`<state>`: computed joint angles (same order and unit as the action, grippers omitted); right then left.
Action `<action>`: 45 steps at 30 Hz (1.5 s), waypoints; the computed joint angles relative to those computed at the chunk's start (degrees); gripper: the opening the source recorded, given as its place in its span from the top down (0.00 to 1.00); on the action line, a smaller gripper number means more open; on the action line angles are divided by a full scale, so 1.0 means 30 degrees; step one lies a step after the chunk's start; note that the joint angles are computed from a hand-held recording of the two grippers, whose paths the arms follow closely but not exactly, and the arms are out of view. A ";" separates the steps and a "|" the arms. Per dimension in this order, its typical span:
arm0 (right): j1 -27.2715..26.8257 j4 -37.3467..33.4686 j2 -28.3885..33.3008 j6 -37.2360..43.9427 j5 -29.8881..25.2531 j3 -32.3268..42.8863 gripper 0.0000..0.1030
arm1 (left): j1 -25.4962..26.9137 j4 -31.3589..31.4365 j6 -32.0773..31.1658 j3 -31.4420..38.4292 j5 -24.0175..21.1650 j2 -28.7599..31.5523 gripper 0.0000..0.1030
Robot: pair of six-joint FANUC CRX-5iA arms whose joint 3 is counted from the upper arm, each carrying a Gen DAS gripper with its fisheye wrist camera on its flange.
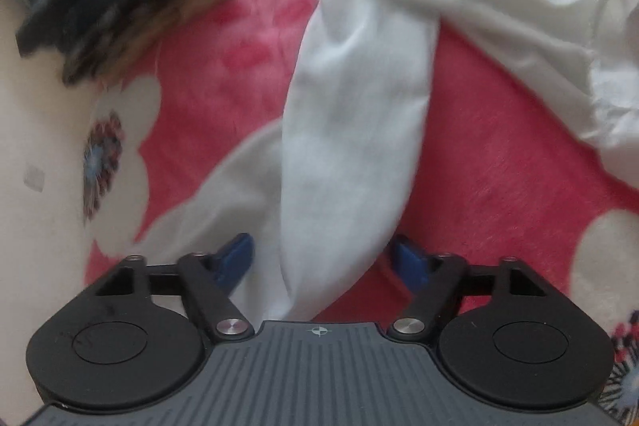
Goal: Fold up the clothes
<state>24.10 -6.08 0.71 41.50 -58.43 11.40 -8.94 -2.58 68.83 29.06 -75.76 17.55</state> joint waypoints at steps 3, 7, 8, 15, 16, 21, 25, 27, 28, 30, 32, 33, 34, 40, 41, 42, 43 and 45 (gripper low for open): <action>0.0195 0.0419 -0.0160 -0.0494 -0.0160 -0.0109 0.61 | 0.0329 -0.0133 0.1123 0.0952 -0.0115 0.0431 0.80; 0.0387 0.0798 -0.0347 -0.0874 -0.0184 -0.0300 0.61 | 0.0681 -0.1164 0.2945 0.3256 -0.0224 0.1377 0.95; 0.0413 0.0840 -0.0367 -0.0952 -0.0185 -0.0332 0.61 | 0.0777 -0.1640 0.3526 0.4120 -0.0228 0.1741 0.95; 0.0493 0.0565 -0.0289 -0.0877 -0.0153 -0.0245 0.61 | 0.0571 -0.7695 0.6197 0.9248 -0.0486 0.4851 0.58; 0.0518 0.0510 -0.0312 -0.0856 -0.0121 -0.0240 0.61 | 0.0729 -0.7535 0.6449 0.9995 -0.1599 0.5381 0.58; 0.0678 0.0735 -0.0447 -0.0458 -0.0188 -0.0272 0.61 | 0.1714 -0.4732 0.8208 0.7336 -0.1225 0.3788 0.54; 0.0645 0.0561 -0.0429 0.0004 -0.0132 -0.0134 0.61 | 0.1925 -0.2274 0.6390 0.2366 0.2929 0.0103 0.42; 0.0705 0.0462 -0.0344 0.0404 -0.0017 -0.0007 0.61 | 0.2127 0.0508 0.3723 -0.0041 0.4886 -0.1522 0.34; 0.0738 0.0341 -0.0268 0.0703 0.0014 0.0111 0.61 | 0.2161 0.2063 0.2396 -0.0910 0.5388 -0.2000 0.33; 0.0867 0.0034 -0.0114 0.1368 0.0045 0.0398 0.61 | 0.2106 0.5207 0.0111 -0.2124 0.5522 -0.2369 0.33; 0.1013 -0.0307 0.0051 0.2066 0.0049 0.0718 0.61 | 0.1836 0.7645 -0.1478 -0.2864 0.4702 -0.2284 0.33; 0.1082 -0.0482 0.0138 0.2418 0.0045 0.0885 0.61 | 0.1616 0.8439 -0.2181 -0.3102 0.4284 -0.2119 0.34; 0.1144 -0.0748 0.0221 0.2835 0.0005 0.1088 0.61 | 0.1424 0.9072 -0.2870 -0.3358 0.4030 -0.1928 0.35; 0.1427 -0.2993 0.0791 0.5806 -0.0618 0.2635 0.61 | 0.0465 1.1454 -0.4501 -0.4223 0.1703 -0.0673 0.41; 0.1514 -0.3278 0.0980 0.6346 -0.0801 0.2930 0.61 | 0.0240 1.1430 -0.5100 -0.4724 0.1859 -0.0991 0.41; 0.1572 -0.3586 0.1249 0.6852 -0.1091 0.3320 0.61 | -0.0002 1.1334 -0.5543 -0.5286 0.2205 -0.1389 0.41; 0.1607 -0.3904 0.1540 0.7248 -0.1409 0.3725 0.61 | -0.0200 1.1346 -0.5867 -0.5510 0.2373 -0.1477 0.41; 0.1625 -0.4561 0.2177 0.7763 -0.2109 0.4573 0.61 | -0.0410 1.1787 -0.5997 -0.5907 0.2469 -0.1740 0.42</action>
